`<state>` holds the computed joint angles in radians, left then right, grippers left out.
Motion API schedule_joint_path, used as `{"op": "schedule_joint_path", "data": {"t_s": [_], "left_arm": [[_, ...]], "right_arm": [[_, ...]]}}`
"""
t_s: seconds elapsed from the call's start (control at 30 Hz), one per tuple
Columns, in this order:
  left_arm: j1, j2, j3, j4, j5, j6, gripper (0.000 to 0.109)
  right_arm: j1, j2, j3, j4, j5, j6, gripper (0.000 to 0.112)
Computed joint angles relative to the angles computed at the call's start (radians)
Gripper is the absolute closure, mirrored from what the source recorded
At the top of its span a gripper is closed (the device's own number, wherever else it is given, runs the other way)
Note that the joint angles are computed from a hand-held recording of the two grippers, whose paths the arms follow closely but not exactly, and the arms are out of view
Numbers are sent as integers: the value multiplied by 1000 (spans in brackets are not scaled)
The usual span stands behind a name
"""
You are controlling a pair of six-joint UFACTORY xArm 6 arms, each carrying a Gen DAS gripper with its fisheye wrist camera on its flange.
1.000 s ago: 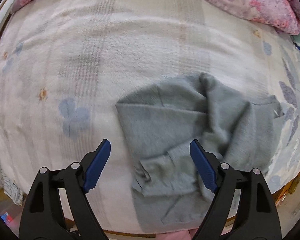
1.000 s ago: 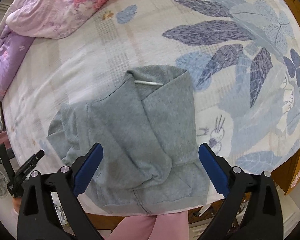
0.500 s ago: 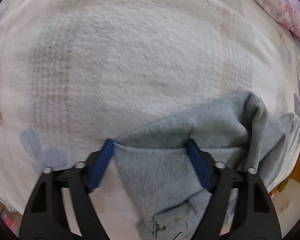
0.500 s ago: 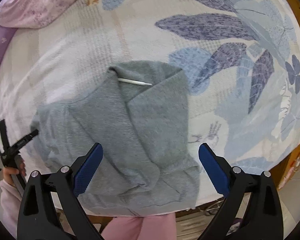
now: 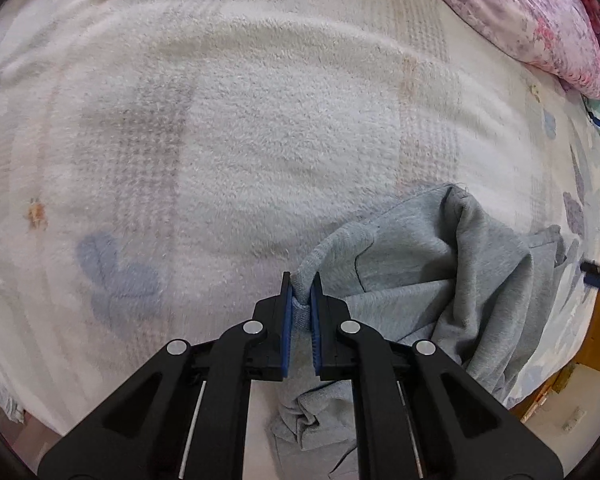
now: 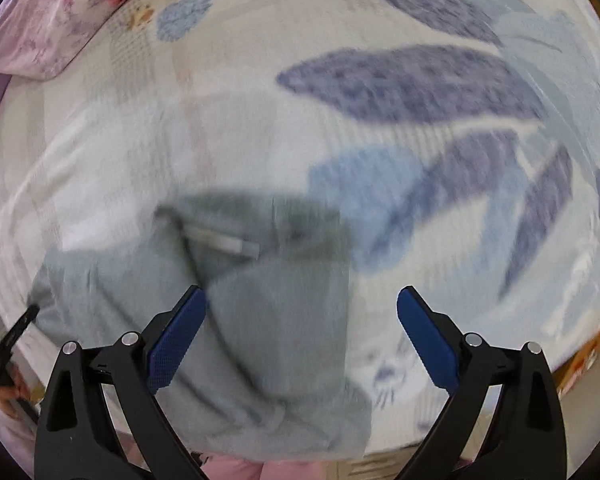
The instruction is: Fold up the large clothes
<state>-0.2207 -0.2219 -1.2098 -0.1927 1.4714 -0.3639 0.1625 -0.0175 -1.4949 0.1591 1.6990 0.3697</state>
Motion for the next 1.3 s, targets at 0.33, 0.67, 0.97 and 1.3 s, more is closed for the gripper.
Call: {"op": "schedule_joint_path", "data": {"t_s": [0.33,0.67,0.97,1.3], "left_arm": [[-88,83,-114,111,75,-220,100],[-184,67,-184,206,127,-362,101],[-269,-74,-158,284,159,-395,101],[-425,-272,-98,376,207,-437,102]], "right_arm": [[29,138,5,-5,-35,-130,29],[5,-97,149,45,-150,-102,104],[54,-229,119,-26,-105,-45,105],[166,-436,150,-120,-77,95,106]]}}
